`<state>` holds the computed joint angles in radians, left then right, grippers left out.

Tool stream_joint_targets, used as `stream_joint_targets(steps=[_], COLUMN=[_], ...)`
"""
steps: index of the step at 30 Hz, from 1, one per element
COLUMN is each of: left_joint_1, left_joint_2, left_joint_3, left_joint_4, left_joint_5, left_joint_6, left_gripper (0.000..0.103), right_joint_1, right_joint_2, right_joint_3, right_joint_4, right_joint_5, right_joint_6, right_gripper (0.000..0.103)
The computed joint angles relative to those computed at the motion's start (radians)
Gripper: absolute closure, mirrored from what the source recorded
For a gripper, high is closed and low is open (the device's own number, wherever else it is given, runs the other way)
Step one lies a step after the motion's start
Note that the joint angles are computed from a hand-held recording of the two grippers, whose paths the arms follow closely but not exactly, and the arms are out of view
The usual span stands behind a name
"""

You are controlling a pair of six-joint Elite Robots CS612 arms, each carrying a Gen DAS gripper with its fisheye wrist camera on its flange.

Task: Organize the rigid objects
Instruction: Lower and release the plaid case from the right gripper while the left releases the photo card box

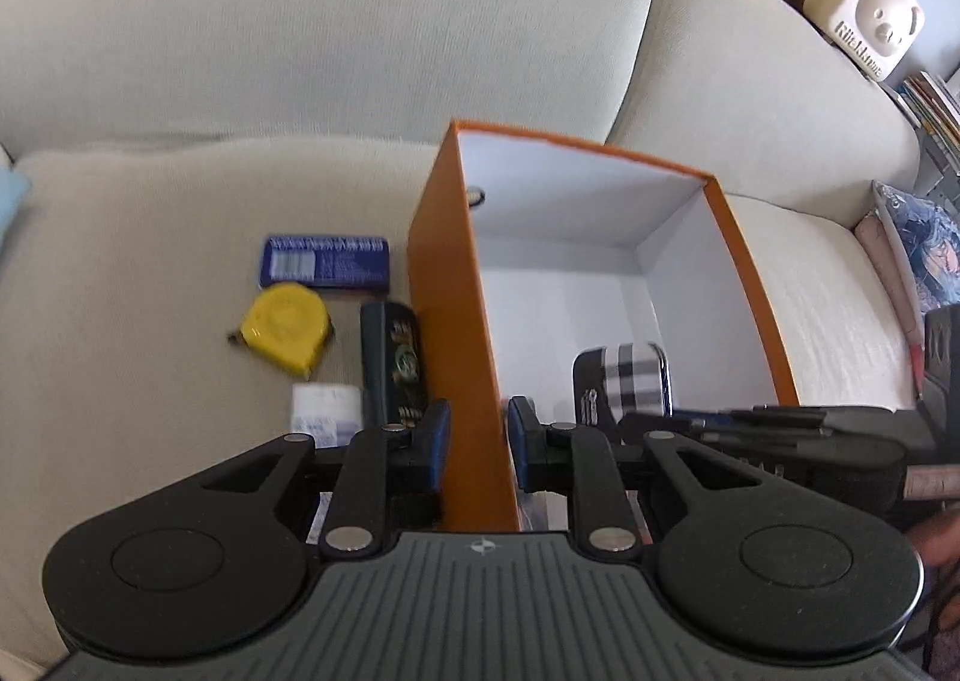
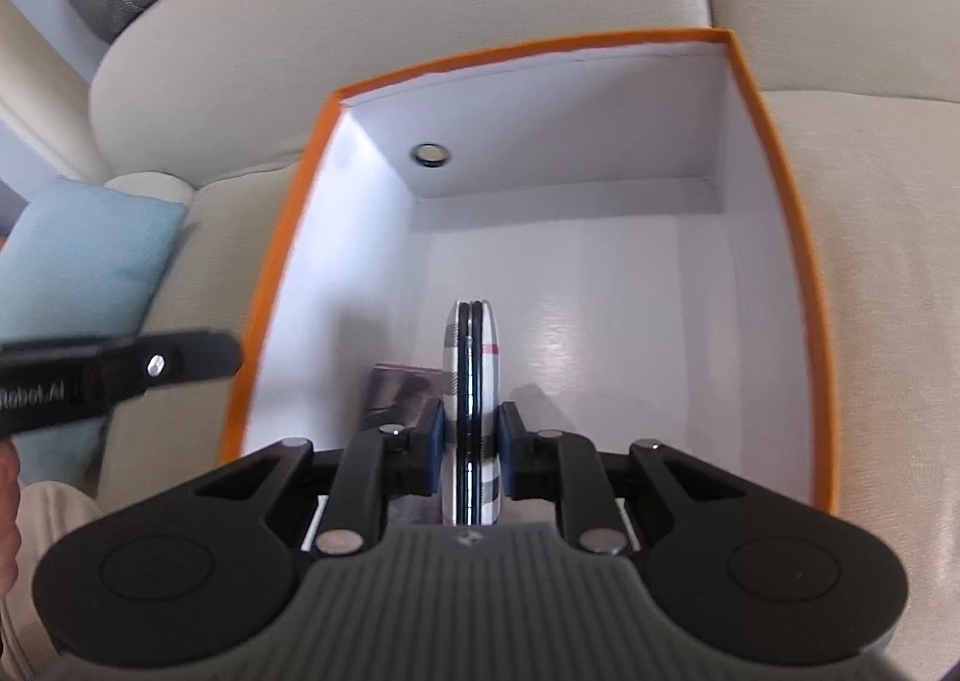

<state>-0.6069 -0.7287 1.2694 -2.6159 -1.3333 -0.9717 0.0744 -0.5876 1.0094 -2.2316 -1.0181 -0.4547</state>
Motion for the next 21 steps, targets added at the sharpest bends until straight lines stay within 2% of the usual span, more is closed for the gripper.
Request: stream_joint_targets(steps=[3,8,10,15,16,18,21], left_joint_1=[0.0,0.004,0.005,0.008,0.009,0.01,0.01], left_joint_2=[0.001,0.009,0.01,0.016,0.017,0.018,0.016], left_joint_3=[0.012,0.012,0.012,0.009,0.01,0.011,0.012], left_joint_4=[-0.02,-0.037,-0.042,-0.049,-0.051,-0.058,-0.059], left_joint_5=[-0.029,-0.058,-0.063,-0.073,-0.073,-0.078,-0.076], left_joint_6=[-0.012,-0.017,-0.015,-0.015,-0.016,-0.018,-0.021], left_gripper=[0.078,0.078,0.078,0.078,0.078,0.078,0.079], right_joint_1=[-0.001,-0.002,0.001,0.011,0.014,0.023,0.029], right_joint_2=[0.013,0.047,0.065,0.086,0.088,0.092,0.09], right_joint_3=[-0.026,-0.083,-0.109,-0.146,-0.151,-0.155,-0.146], right_joint_4=[0.037,0.149,0.177,0.186,0.18,0.158,0.151], right_joint_5=[-0.022,0.017,0.009,-0.067,-0.096,-0.173,-0.194], right_joint_6=[0.02,0.036,0.04,0.033,0.033,0.036,0.01], right_gripper=[0.084,0.084,0.084,0.079,0.075,0.074,0.074])
